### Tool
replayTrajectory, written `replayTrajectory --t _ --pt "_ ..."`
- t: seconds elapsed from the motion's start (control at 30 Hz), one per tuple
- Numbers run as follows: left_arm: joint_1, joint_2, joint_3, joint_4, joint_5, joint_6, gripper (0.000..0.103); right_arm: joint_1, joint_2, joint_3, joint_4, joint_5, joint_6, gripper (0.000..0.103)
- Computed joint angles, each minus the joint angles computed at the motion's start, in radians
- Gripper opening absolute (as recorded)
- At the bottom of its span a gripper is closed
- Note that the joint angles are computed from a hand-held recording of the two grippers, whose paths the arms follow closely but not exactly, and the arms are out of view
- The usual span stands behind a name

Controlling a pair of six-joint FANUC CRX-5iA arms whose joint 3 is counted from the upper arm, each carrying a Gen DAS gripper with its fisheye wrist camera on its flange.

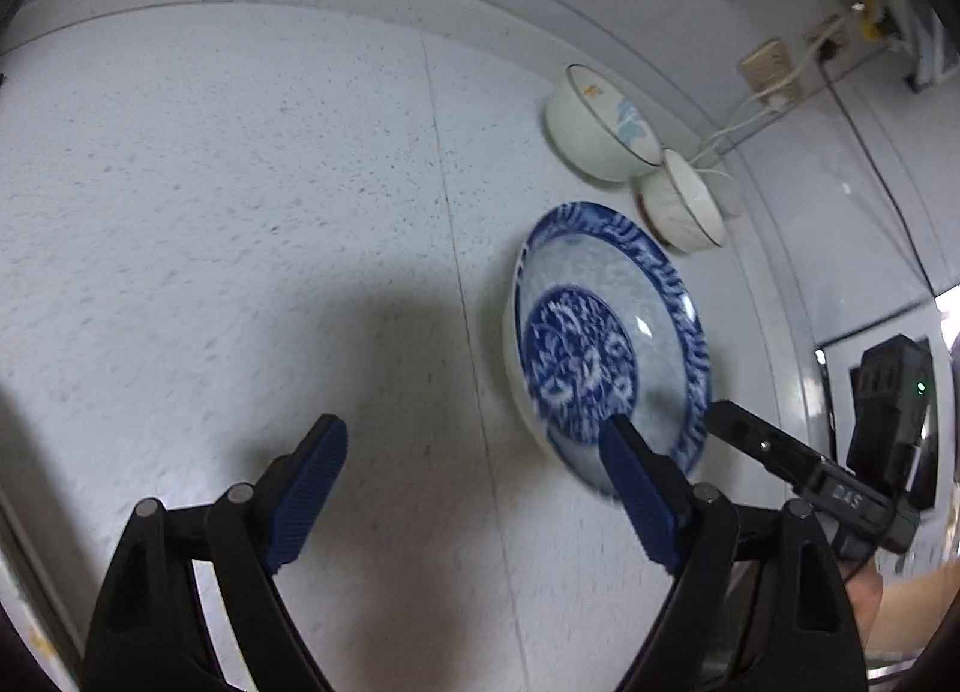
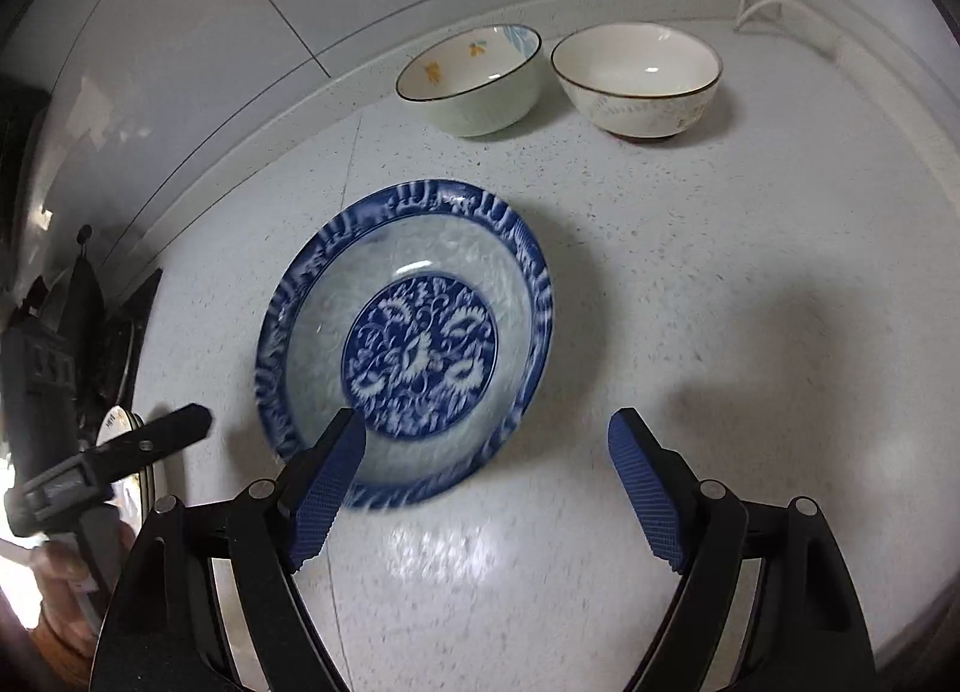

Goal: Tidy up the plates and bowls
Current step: 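Reach both grippers to the blue-and-white bowl and close on its rim, then carry the blue-and-white bowl beside the plate stack, open both grippers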

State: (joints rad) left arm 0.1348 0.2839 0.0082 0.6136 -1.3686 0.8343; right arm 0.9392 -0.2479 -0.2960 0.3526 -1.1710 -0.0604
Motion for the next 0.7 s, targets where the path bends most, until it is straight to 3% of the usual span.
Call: replayTrajectory --t 0.07,0.23,0.3,0.37,0.43,0.57,0.7 --pt "-0.035 0.030 0.029 -0.018 0.023 0.048 0.085 -0.051 0.003 -0.006 -0.033 0.046 0.051 0.079" --pt "-0.089 0.074 0.064 -0.036 0.038 0.108 0.069 -0.143 0.005 -0.024 -0.115 0.147 0.170 0.079" --pt "-0.107 0.075 0.061 -0.033 0.057 0.106 0.059 -0.162 0.011 -0.022 -0.143 0.165 0.206 0.070" --pt "-0.117 0.092 0.077 -0.025 0.037 0.119 0.045 -0.184 0.009 -0.026 -0.189 0.197 0.237 0.049" --pt "-0.127 0.107 0.086 -0.025 0.015 0.126 0.023 -0.194 0.011 -0.025 -0.217 0.207 0.258 0.035" --pt "-0.116 0.112 0.090 -0.024 0.003 0.146 0.010 -0.202 0.006 -0.038 -0.228 0.218 0.261 0.014" --pt "-0.097 0.120 0.090 -0.009 -0.039 0.169 0.009 -0.198 0.002 -0.041 -0.226 0.216 0.247 0.010"
